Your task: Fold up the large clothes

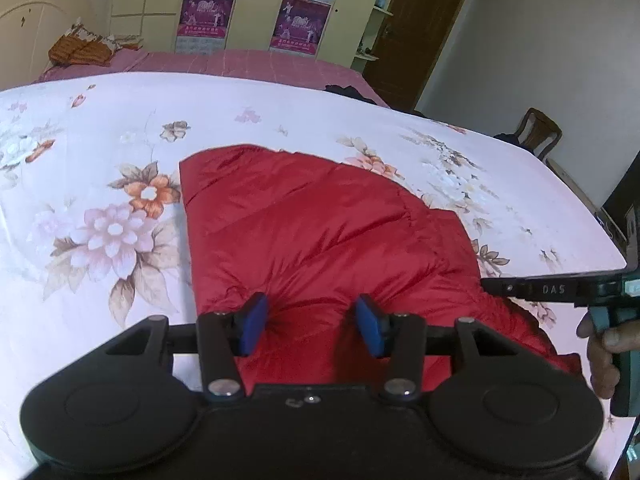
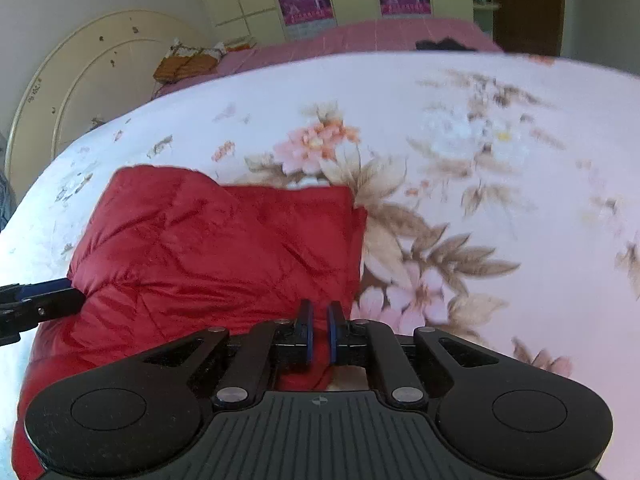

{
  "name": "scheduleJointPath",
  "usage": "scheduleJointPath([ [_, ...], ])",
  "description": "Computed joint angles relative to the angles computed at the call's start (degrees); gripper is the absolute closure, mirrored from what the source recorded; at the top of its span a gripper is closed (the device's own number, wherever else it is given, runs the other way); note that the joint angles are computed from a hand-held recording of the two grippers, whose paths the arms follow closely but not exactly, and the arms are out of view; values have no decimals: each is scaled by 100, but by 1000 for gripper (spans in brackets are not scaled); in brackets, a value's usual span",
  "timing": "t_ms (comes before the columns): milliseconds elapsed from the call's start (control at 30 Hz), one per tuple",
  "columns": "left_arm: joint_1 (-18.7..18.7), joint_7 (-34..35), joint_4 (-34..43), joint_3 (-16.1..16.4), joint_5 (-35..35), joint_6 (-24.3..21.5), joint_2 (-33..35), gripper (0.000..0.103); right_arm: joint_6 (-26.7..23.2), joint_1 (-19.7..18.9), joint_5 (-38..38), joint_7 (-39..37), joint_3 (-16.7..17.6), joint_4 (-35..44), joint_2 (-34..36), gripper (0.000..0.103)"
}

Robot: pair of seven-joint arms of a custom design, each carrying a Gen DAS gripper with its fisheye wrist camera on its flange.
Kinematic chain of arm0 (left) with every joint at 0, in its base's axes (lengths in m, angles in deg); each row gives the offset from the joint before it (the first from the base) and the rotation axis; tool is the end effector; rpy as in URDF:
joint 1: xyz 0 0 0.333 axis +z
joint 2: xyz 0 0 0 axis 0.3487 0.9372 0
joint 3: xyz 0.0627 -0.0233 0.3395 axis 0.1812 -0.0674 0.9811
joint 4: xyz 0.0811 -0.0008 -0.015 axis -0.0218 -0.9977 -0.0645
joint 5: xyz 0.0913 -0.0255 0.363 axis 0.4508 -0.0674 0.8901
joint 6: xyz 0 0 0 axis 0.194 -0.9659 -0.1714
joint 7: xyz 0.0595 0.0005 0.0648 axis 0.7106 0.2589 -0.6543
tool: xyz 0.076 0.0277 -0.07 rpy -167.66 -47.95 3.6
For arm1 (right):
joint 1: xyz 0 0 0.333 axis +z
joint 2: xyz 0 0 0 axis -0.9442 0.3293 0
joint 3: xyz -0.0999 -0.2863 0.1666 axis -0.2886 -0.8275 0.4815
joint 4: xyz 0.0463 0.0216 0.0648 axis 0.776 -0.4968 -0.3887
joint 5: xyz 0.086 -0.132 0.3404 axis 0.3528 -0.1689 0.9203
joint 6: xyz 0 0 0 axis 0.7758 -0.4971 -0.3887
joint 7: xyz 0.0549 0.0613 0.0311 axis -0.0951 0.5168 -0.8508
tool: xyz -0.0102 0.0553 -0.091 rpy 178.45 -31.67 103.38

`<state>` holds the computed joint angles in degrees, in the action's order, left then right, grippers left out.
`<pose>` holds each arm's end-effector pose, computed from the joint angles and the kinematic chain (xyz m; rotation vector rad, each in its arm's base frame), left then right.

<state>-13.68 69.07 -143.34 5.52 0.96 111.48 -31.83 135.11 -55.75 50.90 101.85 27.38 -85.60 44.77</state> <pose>0.3882 -0.0811 0.4413 -1.8832 1.8597 -1.0102 0.4249 0.0847 0.4522 -1.8900 1.5761 -0.1586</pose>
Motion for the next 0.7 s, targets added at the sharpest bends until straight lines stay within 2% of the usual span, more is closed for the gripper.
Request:
scheduleJointPath([
  [100,13,6,-38,17,17,29,16,54,-11,-17,137,59,-53,-5,79,96],
  [200,266,-111,-34,-266,37,-168,-78,57,-132,-154,-22,311,-36,8,30,96],
  [233,349,-132,-42,-394,12,-305,-223,57,-155,-213,-123,426,-17,-41,-133,96],
  [367,390,-48,-505,-665,-8,-420,-1250,56,-562,-26,406,-216,-389,-382,-1300,96],
  [467,587,-260,-783,-1172,-26,-721,-1778,56,-1148,-139,192,-361,-420,-715,-2149,96],
  [567,766,-622,-976,-1732,-63,-945,-2096,56,-1581,-264,-81,-406,-347,-1004,-2693,96],
  [633,967,-820,-1028,-2124,42,-1082,-2091,56,-1621,-269,-164,-523,-208,-1197,-2907,96],
  [700,1209,-1055,-1132,-2458,174,-1018,-2031,56,-1595,-286,-275,-543,-71,-1316,-2812,96],
])
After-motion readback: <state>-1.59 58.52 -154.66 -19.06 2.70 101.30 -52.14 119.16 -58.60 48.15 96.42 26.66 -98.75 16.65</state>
